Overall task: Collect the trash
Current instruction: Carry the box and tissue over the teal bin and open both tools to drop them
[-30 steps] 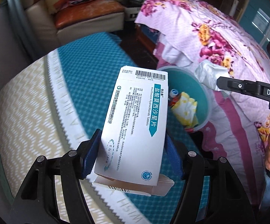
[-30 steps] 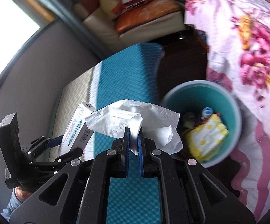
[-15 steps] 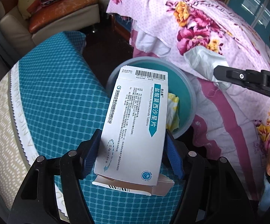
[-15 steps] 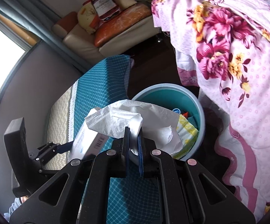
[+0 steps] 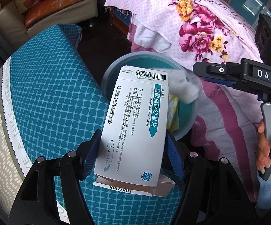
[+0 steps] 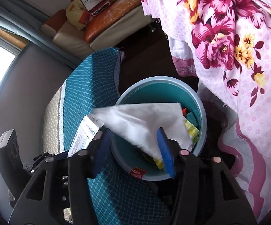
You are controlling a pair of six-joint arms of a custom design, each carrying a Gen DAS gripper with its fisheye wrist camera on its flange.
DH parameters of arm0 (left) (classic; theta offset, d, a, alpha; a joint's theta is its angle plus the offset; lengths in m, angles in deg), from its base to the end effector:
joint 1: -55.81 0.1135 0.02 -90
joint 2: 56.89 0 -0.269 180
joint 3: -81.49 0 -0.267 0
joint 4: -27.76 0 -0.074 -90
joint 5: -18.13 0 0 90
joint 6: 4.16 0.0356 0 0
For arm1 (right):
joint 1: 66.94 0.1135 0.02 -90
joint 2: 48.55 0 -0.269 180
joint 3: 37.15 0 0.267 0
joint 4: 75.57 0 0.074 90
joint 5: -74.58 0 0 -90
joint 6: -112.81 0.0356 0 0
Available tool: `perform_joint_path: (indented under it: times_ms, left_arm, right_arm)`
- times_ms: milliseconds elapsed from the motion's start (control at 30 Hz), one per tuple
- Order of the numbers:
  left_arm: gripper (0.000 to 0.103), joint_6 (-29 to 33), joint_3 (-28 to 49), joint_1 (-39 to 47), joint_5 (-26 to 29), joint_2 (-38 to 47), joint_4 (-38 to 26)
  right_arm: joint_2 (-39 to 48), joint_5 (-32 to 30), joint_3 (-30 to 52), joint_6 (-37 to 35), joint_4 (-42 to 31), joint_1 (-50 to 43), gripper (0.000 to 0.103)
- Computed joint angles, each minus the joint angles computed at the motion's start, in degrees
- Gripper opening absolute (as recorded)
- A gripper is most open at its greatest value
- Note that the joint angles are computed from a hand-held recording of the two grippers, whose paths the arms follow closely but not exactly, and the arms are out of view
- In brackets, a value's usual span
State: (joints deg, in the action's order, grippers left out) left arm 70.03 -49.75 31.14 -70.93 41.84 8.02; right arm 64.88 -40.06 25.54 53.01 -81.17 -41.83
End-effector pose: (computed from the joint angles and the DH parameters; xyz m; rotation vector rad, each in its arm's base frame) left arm 0.2456 -0.1135 0.0721 0.2210 2.7997 -0.1955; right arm 0.3150 0.1640 0.0651 -0.0578 2.6832 0.8940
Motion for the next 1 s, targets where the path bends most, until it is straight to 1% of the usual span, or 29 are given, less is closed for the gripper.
perform_joint_path:
  times_ms: [67,133,233,300,433,667,800,867,1000]
  left_arm:
    - [0.068,0.08,0.62,-0.06,0.34,1.12,0.24]
    - [0.068,0.08,1.22,-0.20,0.49,2.01,0.38]
    - [0.068,-0.02,1.99,-0.54,0.64,3.06,0.61]
    - [0.068,-0.45,2.66,-0.93,0.58,3.90,0.89]
    - [0.068,-0.97,3.57,-1.08,0.70,5.35,1.51]
    - [0.068,-1.99,4.79,-1.08,1.17,7.26,2.68]
    - [0.069,-2.40,5.41,-1.14,1.38,7.94,3.29]
    - [0.069,-2.35,6.03,-1.34,1.41,8.54,3.54]
    - [0.070,-2.47,6.99,-1.77,2.28,9.78,4.37]
  right_arm:
    - [0.15,0.29,0.00,0.17,-0.09,-0.32,0.060]
    - [0.05,0.62,-0.20,0.24,-0.12,-0.34,0.064]
    - [-0.51,0.89,-0.71,0.09,-0.52,-0.62,0.073]
    - [-1.35,1.96,-1.04,-0.69,-1.45,-0.31,0.074]
    - [-2.66,3.41,-1.24,-2.38,-3.28,-0.06,0.081]
    - [-4.34,5.43,-1.57,-4.52,-4.37,0.40,0.087]
    - [-4.43,6.12,-0.94,-5.07,-5.66,0.59,0.089]
    - [-4.43,6.41,-0.64,-5.08,-6.40,0.52,0.094]
    - [-4.67,7.64,0.08,-5.25,-8.51,0.23,0.096]
